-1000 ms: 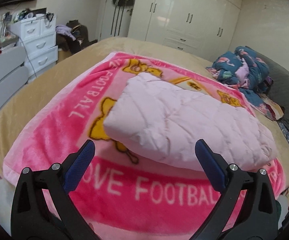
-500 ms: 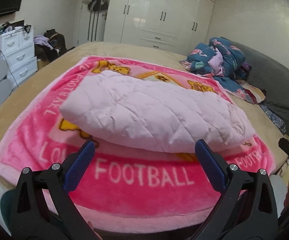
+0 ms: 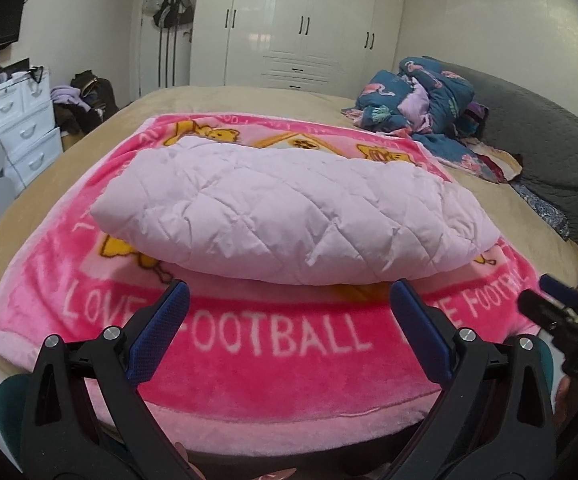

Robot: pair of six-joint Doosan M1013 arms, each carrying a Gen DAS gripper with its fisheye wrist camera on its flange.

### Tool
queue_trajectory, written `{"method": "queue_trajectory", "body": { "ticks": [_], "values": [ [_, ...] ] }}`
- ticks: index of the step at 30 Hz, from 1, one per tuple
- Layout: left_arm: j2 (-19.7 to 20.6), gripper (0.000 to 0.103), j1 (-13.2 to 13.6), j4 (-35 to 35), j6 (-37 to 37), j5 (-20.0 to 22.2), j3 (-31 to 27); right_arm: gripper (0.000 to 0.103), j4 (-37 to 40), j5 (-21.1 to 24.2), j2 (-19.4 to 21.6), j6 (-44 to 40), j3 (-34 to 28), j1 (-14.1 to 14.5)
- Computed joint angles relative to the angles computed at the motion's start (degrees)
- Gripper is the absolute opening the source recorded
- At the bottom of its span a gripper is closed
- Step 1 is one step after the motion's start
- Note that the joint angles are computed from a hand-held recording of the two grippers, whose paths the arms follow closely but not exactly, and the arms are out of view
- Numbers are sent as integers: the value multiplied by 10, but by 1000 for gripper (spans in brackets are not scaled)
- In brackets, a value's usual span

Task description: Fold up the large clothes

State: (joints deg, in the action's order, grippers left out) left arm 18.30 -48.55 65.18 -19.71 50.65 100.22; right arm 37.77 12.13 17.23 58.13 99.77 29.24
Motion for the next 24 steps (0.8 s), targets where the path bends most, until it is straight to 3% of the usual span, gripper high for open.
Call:
{"method": "queue_trajectory", "body": {
  "ticks": [24],
  "values": [
    [0, 94, -1, -5, 5, 3, -2, 99, 5, 10, 8, -1, -5, -1]
  ]
}}
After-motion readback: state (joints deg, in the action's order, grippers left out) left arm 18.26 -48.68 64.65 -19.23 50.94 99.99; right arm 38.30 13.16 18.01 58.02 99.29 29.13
